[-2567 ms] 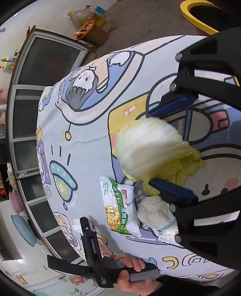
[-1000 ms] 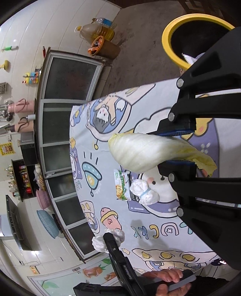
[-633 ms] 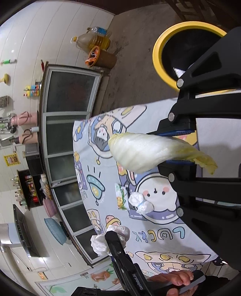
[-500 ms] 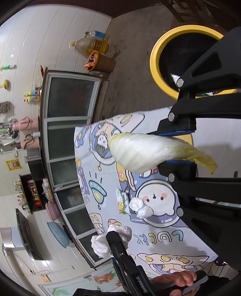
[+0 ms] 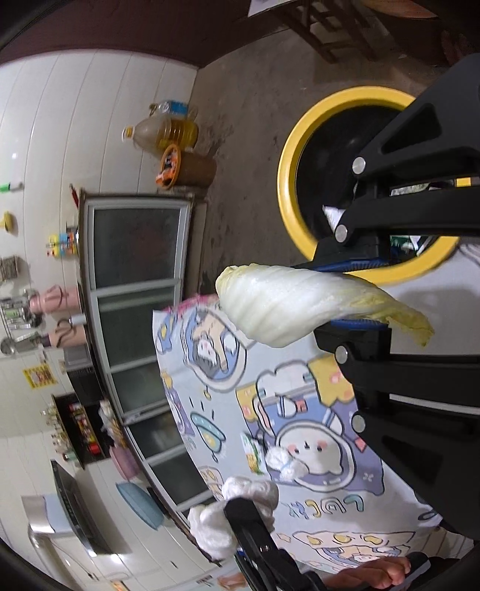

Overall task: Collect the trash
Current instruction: 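Carry the tissue bundle and cabbage leaf over the bin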

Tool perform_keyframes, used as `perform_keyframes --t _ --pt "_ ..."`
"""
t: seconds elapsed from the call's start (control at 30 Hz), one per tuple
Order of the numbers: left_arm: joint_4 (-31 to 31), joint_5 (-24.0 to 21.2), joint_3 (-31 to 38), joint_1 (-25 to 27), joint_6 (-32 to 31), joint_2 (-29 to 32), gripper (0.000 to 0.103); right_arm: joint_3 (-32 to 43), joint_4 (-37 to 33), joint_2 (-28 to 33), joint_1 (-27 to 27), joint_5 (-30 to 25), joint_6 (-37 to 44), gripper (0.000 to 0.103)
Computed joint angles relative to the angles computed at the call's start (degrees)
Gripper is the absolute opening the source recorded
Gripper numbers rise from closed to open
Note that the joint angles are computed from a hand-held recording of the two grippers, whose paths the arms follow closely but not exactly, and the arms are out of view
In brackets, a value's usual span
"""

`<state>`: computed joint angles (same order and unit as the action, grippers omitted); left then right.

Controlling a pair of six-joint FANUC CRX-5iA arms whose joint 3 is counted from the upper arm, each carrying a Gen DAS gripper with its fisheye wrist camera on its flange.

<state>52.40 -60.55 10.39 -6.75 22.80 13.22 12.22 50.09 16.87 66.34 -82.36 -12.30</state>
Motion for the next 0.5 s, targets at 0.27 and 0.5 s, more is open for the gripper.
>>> perform_keyframes --t 0.27,0.5 --pt "0.3 -0.5 0.6 -3.8 -0.7 0.5 0.038 -6.5 -0.6 -4.6 1.3 -4.2 -6.4 0.020" --pt "0.5 -0.7 1.2 -7.3 -1.5 1.5 0.038 -11.0 -2.3 -7.7 2.2 -6.9 -10.8 0.020"
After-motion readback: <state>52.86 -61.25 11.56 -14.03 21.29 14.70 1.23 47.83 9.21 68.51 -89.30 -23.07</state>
